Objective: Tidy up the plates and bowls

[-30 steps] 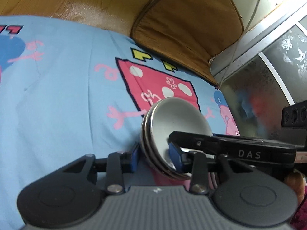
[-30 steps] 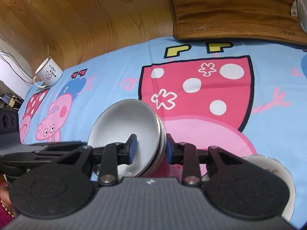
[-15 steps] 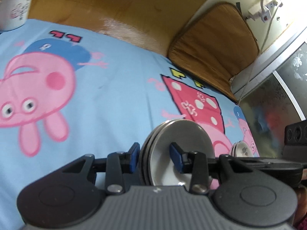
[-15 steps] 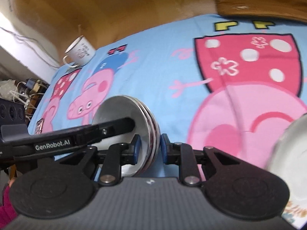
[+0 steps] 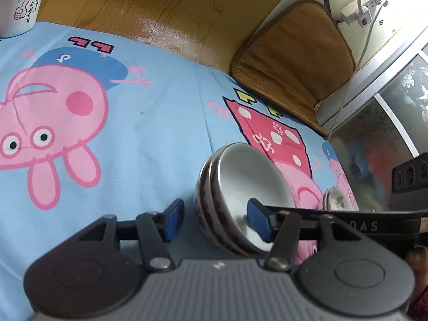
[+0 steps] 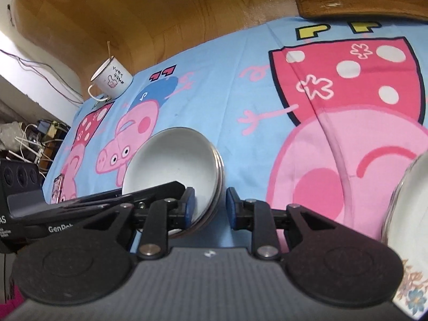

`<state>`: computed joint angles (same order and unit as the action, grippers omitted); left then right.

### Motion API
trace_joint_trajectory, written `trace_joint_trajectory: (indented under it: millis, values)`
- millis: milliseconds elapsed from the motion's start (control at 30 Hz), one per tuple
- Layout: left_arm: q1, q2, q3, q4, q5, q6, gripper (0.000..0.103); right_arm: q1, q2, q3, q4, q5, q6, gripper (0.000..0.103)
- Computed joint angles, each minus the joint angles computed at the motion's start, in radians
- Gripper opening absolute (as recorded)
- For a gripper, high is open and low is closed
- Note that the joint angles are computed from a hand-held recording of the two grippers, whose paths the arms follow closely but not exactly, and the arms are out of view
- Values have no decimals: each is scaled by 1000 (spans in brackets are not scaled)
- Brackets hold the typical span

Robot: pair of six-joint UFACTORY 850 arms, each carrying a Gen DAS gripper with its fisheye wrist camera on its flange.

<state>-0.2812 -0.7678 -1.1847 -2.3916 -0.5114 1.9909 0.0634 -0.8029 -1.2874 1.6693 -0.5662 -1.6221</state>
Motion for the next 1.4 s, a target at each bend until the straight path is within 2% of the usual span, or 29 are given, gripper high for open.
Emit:
trace_joint_trajectory:
  millis: [67,133,333,567,767,867,1033,1167,1233,1300,1333,1400]
  values:
    - [10,-6,-3,41,-29,-47,42,1,4,7,15,-3,-10,27]
    - [10,-7,-7,55,-21,-72,36,-1,3,9,25,-10,-5,25]
    - [-12,6,-24,32,40,-61,36,2,25,42,96,5,-69,22]
    - [-78,29,-91,63,72,-20,37,-64,128,157,286,-32,-261,21]
    - [-156,-36,-238,316,76,-223,38,-150,232,282,449,-3,-410,21]
    - [-193,-92,-330,485,85,-383,40,-189,254,319,490,24,-438,21]
    - [-226,-174,-447,728,86,-642,40,-238,232,322,487,46,-400,22]
    - [-232,-224,-521,878,95,-817,41,-251,191,297,473,40,-369,22]
    - [-238,-221,-518,846,127,-782,45,-249,185,301,521,18,-412,23]
    - [-239,-201,-496,787,153,-709,50,-247,205,329,630,-4,-547,28]
    - [-238,-189,-482,745,159,-663,56,-239,219,346,707,-12,-634,34]
    - [-232,-148,-426,587,156,-489,67,-235,240,381,804,-68,-753,38]
